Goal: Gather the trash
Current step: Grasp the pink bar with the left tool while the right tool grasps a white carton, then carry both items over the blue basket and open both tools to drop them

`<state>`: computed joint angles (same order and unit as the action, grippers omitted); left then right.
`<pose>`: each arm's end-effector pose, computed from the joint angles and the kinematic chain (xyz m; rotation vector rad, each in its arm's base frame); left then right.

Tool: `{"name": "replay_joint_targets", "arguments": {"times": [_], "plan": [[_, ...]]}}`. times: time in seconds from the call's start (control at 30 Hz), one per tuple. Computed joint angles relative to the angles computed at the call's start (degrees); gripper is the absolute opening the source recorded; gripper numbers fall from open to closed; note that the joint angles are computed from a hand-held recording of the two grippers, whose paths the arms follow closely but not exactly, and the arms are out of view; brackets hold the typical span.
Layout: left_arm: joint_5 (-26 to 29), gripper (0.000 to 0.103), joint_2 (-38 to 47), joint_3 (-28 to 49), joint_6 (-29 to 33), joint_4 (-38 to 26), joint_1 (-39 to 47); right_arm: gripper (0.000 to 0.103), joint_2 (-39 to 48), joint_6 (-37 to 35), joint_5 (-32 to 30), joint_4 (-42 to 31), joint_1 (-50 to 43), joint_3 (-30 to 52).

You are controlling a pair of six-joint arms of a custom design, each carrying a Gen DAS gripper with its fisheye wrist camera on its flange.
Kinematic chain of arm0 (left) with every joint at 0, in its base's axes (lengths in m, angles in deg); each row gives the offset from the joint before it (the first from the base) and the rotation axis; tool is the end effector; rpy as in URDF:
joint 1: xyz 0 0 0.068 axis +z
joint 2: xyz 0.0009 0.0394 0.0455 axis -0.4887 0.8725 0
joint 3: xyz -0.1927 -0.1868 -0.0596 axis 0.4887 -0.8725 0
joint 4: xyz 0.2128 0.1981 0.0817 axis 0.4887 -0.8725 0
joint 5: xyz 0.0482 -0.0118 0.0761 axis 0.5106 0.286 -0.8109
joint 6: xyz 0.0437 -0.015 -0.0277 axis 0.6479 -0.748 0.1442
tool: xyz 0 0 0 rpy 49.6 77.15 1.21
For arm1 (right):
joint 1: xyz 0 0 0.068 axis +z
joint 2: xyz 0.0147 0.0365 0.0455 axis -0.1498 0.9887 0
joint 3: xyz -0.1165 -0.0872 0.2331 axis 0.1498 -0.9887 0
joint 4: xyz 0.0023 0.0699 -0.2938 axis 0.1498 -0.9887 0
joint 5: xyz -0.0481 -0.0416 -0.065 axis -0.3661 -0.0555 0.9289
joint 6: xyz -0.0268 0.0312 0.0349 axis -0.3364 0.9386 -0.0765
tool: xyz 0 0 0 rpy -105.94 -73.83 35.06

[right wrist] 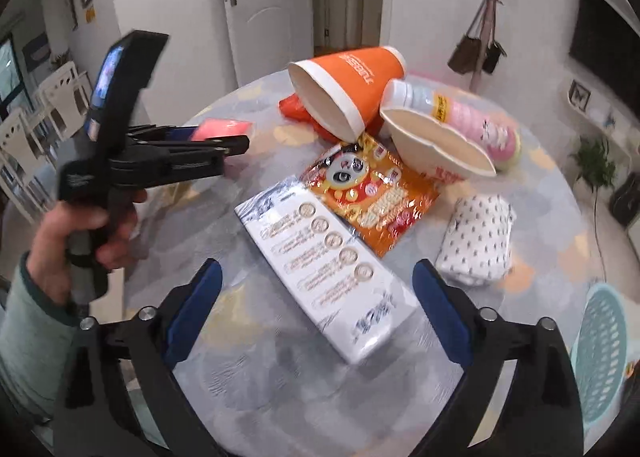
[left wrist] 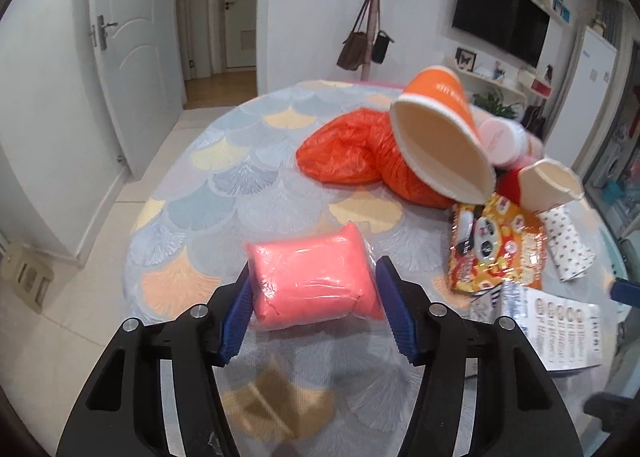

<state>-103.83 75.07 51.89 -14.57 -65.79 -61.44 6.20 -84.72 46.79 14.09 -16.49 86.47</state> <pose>0.2211 -0.1192 0.2284 -0.3486 2.3287 0.0164 0.2554 -0.0167 0.2282 -0.9953 2.2683 0.3442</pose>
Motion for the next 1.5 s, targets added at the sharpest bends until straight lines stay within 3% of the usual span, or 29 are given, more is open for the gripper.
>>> {"name": "replay_joint_targets", "arguments": {"times": [0.2,0.27,0.33,0.4,0.63,0.93,1.23,1.4,1.5], "plan": [[1.4,0.057,-2.6,-1.2,0.9,1.3,-0.3,0.091,8.5,-0.8,6.5,6.6,4.1,1.3],[0.8,0.057,-2.7,-1.2,0.9,1.2,-1.3,0.081,10.5,-0.5,5.2,4.7,4.2,2.5],[0.2,0.057,-2.7,-0.8,1.0,1.1,-2.2,0.063,9.9,-1.9,2.7,3.0,3.4,2.3],[-0.1,0.057,-2.3,-0.1,1.2,1.2,-2.7,0.055,8.3,-2.5,2.1,2.6,3.0,1.1],[-4.1,0.057,-2.1,3.1,1.6,1.2,-8.0,0.052,0.2,-5.2,-3.8,-0.6,-3.9,-1.2],[-5.5,0.057,6.0,12.3,7.3,8.3,-15.0,0.052,2.8,-7.6,-15.2,-5.5,-22.9,9.6],[0.8,0.057,27.7,33.5,16.8,14.5,-18.0,0.052,19.8,3.5,-16.9,2.4,-37.9,25.7],[5.9,0.057,41.1,48.2,18.9,13.0,-18.4,0.053,31.3,13.2,-10.9,8.5,-40.9,35.0],[8.4,0.057,50.4,59.5,19.7,10.0,-18.8,0.053,39.3,18.2,-7.8,8.0,-41.7,41.6]]}}
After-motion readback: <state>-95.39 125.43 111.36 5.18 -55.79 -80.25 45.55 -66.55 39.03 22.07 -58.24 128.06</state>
